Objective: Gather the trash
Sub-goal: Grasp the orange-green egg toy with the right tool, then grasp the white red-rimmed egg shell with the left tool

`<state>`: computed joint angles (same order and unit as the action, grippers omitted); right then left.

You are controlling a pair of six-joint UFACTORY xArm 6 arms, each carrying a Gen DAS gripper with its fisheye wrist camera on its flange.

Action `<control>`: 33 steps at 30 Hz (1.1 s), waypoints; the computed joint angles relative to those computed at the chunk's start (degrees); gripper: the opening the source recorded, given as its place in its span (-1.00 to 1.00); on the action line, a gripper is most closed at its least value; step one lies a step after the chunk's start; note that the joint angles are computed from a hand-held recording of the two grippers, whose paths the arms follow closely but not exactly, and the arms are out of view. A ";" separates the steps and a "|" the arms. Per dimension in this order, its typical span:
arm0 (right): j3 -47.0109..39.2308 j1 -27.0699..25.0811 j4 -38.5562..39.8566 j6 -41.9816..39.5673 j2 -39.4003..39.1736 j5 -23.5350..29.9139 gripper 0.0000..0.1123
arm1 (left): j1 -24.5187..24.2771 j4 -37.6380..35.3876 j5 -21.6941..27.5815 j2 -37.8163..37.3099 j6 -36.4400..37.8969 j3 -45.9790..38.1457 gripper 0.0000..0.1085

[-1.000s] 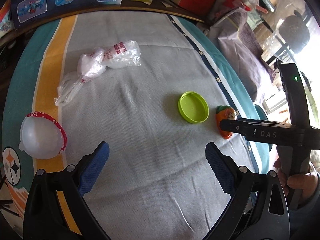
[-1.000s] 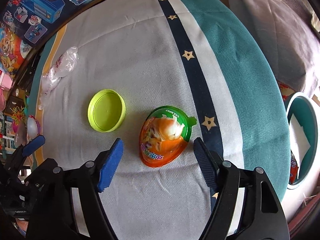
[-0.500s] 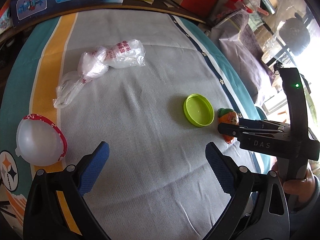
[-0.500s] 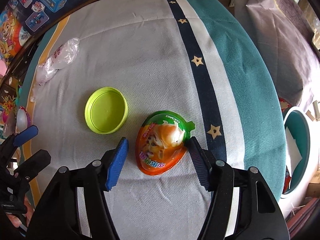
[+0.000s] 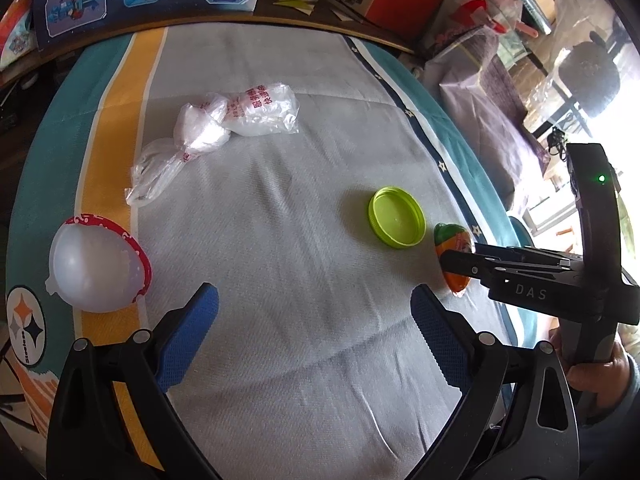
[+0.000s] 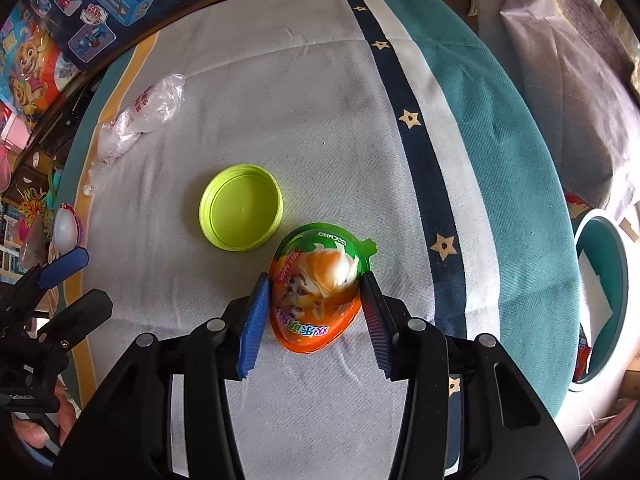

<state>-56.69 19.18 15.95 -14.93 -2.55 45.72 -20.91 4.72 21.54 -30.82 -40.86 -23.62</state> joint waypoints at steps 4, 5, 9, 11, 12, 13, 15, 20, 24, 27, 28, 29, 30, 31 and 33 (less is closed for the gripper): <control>0.16 -0.89 2.30 -1.61 -0.78 1.32 -0.22 | -0.09 1.81 0.82 -1.90 -1.64 0.71 0.78; 0.27 -0.87 2.55 -1.86 -0.98 1.49 -0.22 | -0.02 2.27 1.12 -2.41 -2.02 0.92 0.78; 0.54 -0.15 4.36 -3.97 -2.08 3.09 -0.22 | 0.62 3.21 3.08 -5.05 -2.83 2.03 0.78; 0.58 0.65 5.13 -5.01 -2.88 3.88 -0.22 | 1.28 4.54 4.54 -7.33 -3.98 2.93 0.78; 0.47 1.01 5.54 -5.53 -3.18 4.38 -0.22 | 1.73 5.49 5.35 -8.68 -4.79 3.45 0.78; 0.34 1.36 5.86 -5.92 -3.39 4.74 -0.22 | 2.33 6.59 6.30 -10.58 -5.69 4.24 0.78; -0.16 2.14 6.13 -6.49 -3.46 5.35 -0.22 | 4.08 7.62 8.29 -14.25 -6.09 5.64 0.78; -2.90 4.42 6.84 -7.11 -1.44 7.72 -0.22 | 10.23 8.70 14.61 -22.51 -3.99 8.74 0.78; -4.58 6.87 6.22 -7.06 0.05 7.82 -0.21 | 16.11 6.21 17.27 -25.02 1.08 10.14 0.78; -5.60 8.02 6.20 -6.71 0.85 8.35 -0.21 | 18.05 6.72 17.49 -23.76 3.68 9.85 0.66; -5.98 8.46 6.07 -6.50 1.19 8.29 -0.21 | 18.42 6.56 17.26 -22.76 4.77 9.46 0.59; -6.24 8.75 6.03 -6.39 1.36 8.31 -0.21 | 18.85 6.17 16.69 -21.63 6.02 9.20 0.54; -6.56 9.04 6.02 -6.25 1.63 8.37 -0.21 | 19.20 5.72 16.16 -20.40 7.14 8.90 0.48; -6.76 9.16 6.01 -6.20 1.85 8.46 -0.21 | 19.56 5.19 15.45 -19.19 8.11 8.71 0.38; -7.10 9.29 5.88 -5.93 2.30 8.77 -0.21 | 20.34 2.79 13.88 -16.39 11.12 8.18 0.14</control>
